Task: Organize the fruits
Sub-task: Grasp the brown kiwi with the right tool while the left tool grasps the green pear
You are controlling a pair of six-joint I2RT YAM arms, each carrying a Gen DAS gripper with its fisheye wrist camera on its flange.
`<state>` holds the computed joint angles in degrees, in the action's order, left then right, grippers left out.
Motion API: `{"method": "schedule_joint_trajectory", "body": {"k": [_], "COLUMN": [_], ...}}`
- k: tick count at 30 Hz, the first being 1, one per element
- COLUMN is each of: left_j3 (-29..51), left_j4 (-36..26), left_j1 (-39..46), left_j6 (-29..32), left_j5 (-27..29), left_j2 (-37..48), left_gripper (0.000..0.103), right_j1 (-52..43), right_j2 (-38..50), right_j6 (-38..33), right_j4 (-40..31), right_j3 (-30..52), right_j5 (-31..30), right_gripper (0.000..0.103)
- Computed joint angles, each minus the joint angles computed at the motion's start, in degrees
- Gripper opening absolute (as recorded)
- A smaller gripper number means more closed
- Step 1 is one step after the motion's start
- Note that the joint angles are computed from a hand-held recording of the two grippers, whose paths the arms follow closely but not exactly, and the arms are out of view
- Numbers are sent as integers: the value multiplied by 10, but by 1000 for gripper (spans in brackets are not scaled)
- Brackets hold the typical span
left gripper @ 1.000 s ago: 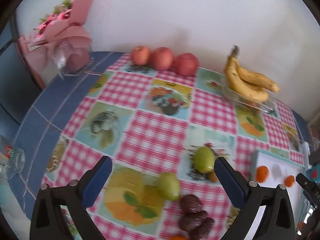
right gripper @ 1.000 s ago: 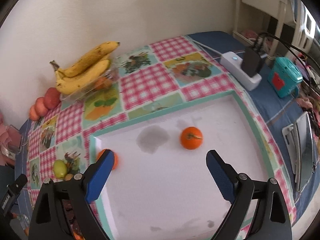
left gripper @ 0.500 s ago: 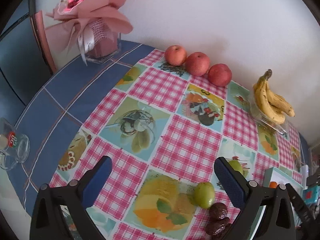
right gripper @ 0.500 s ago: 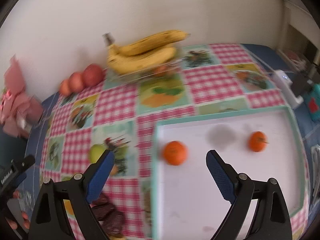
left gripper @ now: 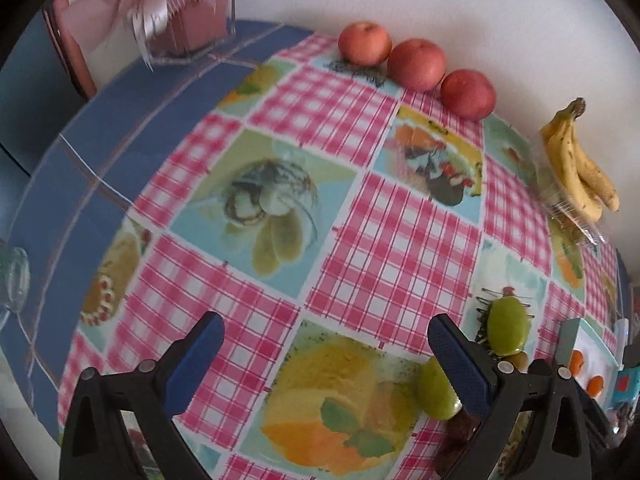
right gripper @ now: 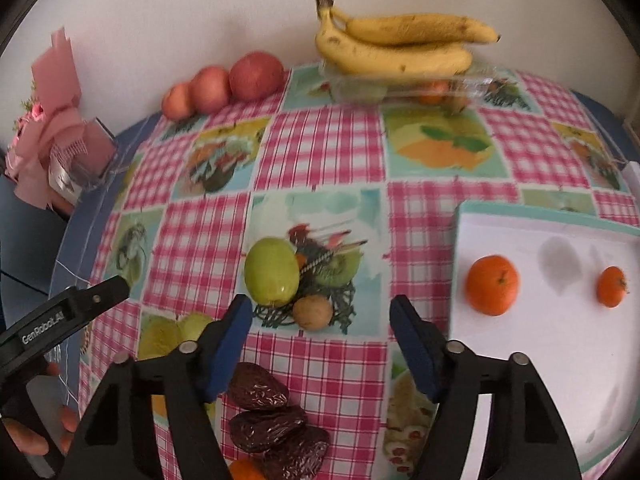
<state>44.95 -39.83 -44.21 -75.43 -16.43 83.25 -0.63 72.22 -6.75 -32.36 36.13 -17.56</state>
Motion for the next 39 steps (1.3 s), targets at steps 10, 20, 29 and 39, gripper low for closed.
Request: {"method": "schedule_joint_trajectory", "body": {"k": [10,20,29,39], "left_j3": [-13,-24,-15,35], "left_j4": [39,43,65,81], "left_j1": [14,13,-1,-31], "left_j6": [10,1,6,27], "left_j5": [15,17,31,48], "left_j2": [6,-12,-4,67], "left_gripper": [102,102,102,94], "right_j1": [34,41,25,-17], "right_j2": [66,84,69,51], "right_j6": [13,19,-1,-43], "right_j4": [45,82,61,1], "right_j3": [-13,-21,-27,-28], "right_j5": [21,15,20,29], "right_gripper": [43,35,27,27]}}
